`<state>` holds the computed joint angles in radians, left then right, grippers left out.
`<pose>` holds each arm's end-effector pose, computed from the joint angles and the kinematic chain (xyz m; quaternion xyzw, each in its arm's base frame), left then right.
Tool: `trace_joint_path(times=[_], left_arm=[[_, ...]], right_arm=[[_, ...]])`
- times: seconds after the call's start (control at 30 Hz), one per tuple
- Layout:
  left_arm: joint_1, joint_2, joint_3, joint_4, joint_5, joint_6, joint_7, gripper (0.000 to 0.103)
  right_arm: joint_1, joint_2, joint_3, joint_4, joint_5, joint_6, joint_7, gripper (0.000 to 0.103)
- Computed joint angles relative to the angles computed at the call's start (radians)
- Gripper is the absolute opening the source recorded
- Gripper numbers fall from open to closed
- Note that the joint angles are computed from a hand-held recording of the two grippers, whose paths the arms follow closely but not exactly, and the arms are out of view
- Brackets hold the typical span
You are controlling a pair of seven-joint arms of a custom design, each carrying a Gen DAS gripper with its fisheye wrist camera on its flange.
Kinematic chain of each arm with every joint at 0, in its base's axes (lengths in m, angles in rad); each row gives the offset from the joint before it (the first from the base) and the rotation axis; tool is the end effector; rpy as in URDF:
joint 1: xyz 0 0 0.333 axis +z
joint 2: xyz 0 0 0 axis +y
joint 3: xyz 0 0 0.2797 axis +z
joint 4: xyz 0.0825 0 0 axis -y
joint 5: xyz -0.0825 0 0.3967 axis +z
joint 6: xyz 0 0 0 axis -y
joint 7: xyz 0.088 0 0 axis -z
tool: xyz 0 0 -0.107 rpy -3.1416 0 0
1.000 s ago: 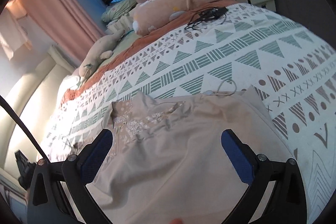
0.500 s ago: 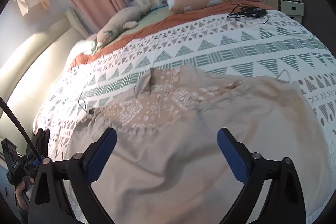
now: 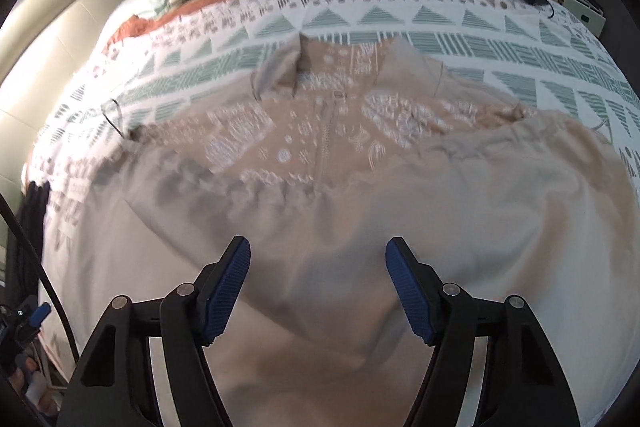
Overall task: Fold large clothes
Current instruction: 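Pinch the folded edge below the zipper with the right gripper and smooth it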
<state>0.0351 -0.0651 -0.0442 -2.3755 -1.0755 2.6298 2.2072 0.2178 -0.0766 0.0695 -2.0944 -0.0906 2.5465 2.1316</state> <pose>0.5215 0.0167 0.3277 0.7374 -0.5803 0.3451 0.0221 0.5597 0.1673 0.4729 -0.6065 0.7502 -0.1267 0.2310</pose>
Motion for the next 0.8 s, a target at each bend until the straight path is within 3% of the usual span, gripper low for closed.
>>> trace_joint_path(times=[0.2, 0.27, 0.37, 0.5, 0.57, 0.63, 0.8], left_arm=[[-0.005, 0.052, -0.021, 0.004, 0.037, 0.017, -0.05, 0.068], [-0.006, 0.064, -0.033, 0.007, 0.022, 0.034, -0.049, 0.068], [-0.012, 0.073, -0.049, 0.011, 0.025, 0.067, -0.063, 0.068], [-0.015, 0.077, -0.059, 0.013, 0.019, 0.089, -0.079, 0.068], [-0.017, 0.076, -0.062, 0.011, -0.005, 0.102, -0.074, 0.068], [-0.02, 0.074, -0.065, 0.007, -0.043, 0.112, -0.054, 0.068], [-0.025, 0.072, -0.066, 0.004, -0.1, 0.126, -0.02, 0.068]], right_arm=[[0.008, 0.093, -0.011, 0.069, -0.04, -0.042, -0.001, 0.058], [0.016, 0.116, -0.016, 0.092, -0.058, -0.037, -0.006, 0.042], [0.03, 0.149, -0.023, 0.118, -0.07, -0.02, -0.034, 0.027], [0.039, 0.191, -0.037, 0.154, -0.064, 0.0, -0.048, 0.017], [0.043, 0.222, -0.048, 0.188, -0.073, -0.002, -0.048, 0.006], [0.04, 0.241, -0.057, 0.206, -0.059, 0.007, -0.063, 0.0], [0.045, 0.27, -0.077, 0.23, -0.054, 0.043, -0.055, 0.0]])
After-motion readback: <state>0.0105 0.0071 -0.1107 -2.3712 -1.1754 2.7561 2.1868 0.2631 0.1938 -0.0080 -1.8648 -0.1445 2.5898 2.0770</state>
